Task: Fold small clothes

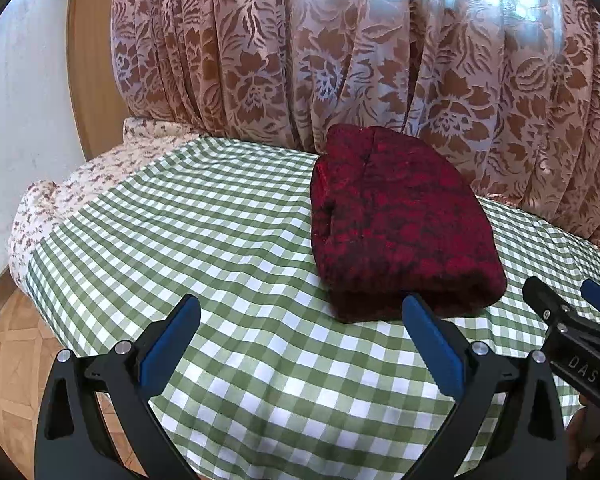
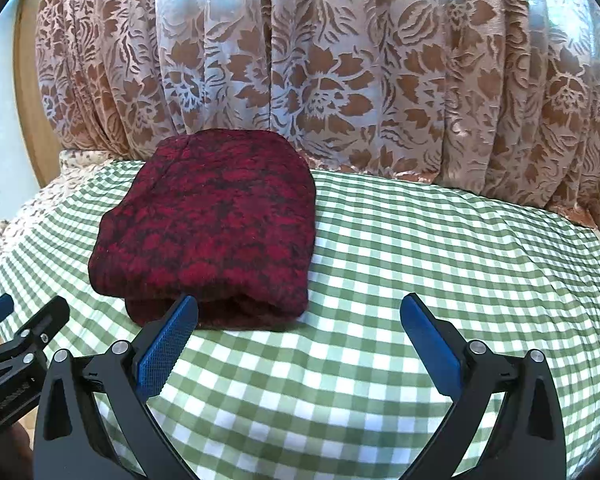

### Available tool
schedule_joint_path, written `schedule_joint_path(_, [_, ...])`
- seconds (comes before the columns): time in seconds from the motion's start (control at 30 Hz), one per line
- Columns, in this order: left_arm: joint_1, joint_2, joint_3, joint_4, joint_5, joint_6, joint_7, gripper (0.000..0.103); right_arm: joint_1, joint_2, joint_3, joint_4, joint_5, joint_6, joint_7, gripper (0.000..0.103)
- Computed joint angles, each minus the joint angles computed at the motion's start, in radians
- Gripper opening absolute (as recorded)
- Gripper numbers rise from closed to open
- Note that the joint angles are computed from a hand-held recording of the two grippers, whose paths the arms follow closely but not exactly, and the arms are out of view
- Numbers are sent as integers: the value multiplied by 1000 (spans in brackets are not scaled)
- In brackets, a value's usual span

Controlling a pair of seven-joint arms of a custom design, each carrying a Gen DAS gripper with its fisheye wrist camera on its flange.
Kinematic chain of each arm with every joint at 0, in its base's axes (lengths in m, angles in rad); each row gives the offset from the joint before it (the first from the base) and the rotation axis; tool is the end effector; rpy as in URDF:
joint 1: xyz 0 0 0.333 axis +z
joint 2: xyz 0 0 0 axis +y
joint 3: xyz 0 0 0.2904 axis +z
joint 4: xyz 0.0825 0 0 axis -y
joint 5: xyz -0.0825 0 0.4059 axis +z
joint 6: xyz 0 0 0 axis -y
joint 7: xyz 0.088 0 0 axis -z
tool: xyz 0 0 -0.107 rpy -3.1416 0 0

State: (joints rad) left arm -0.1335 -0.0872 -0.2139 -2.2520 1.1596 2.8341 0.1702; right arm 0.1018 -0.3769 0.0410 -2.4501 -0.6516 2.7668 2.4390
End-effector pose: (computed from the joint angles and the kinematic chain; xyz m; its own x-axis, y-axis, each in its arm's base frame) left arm 0.5080 -0.2353 0.4138 0.0329 -0.9995 -0.0024 -0.6296 -0.0189 -0.7767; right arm 0.4884 0.0971 0.4760 -0.1931 -0.9812 -0.0026 -0.6865 0.1370 -0.7142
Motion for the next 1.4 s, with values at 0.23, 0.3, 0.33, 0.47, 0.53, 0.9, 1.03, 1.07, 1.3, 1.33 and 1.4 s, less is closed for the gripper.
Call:
schedule_joint_path(0.23, [-4, -29, -17, -15, 29, -31, -31, 101, 11, -50, -6, -50, 14, 8, -21, 100])
schedule_joint_path(0.3, [-7, -34, -21, -16, 36, -40, -37, 101, 13, -53, -10, -57, 21, 15, -31, 100])
schedule_joint_path(0.33, [-8, -37, -23, -17, 38, -47, -39, 101, 11, -57, -9, -62, 24, 18, -29, 100])
schedule_joint_path(0.47, [-9, -43, -24, -19, 46, -47, -49, 101, 3, -69, -7, -76, 30, 27, -19, 100])
schedule_joint_path(0.53, [-9, -45, -23, -22, 44, -43, -48, 101, 4, -72, -7, -80, 34, 29, -22, 100])
schedule_joint_path(0.9, [6, -67, -22, -41, 82, -21, -86, 101, 11, -71, 3, -78, 38, 15, -22, 100])
schedule_joint_path(1.03, [11, -79, -23, -51, 82, -15, -91, 101, 8, -76, 10, -81, 27, 17, -13, 100])
schedule_joint_path(1.07, [13, -82, -23, -54, 77, -13, -91, 101, 9, -76, 10, -81, 26, 19, -11, 100])
schedule_joint_path(1.3, [24, -102, -31, -66, 83, -3, -99, 101, 10, -82, 6, -82, 21, 23, -8, 100])
schedule_joint_path(1.33, [25, -104, -33, -67, 89, -5, -101, 101, 13, -82, 2, -81, 27, 21, -13, 100])
schedule_joint_path(1.4, [26, -107, -35, -68, 92, -3, -103, 101, 12, -83, 3, -82, 26, 24, -14, 100])
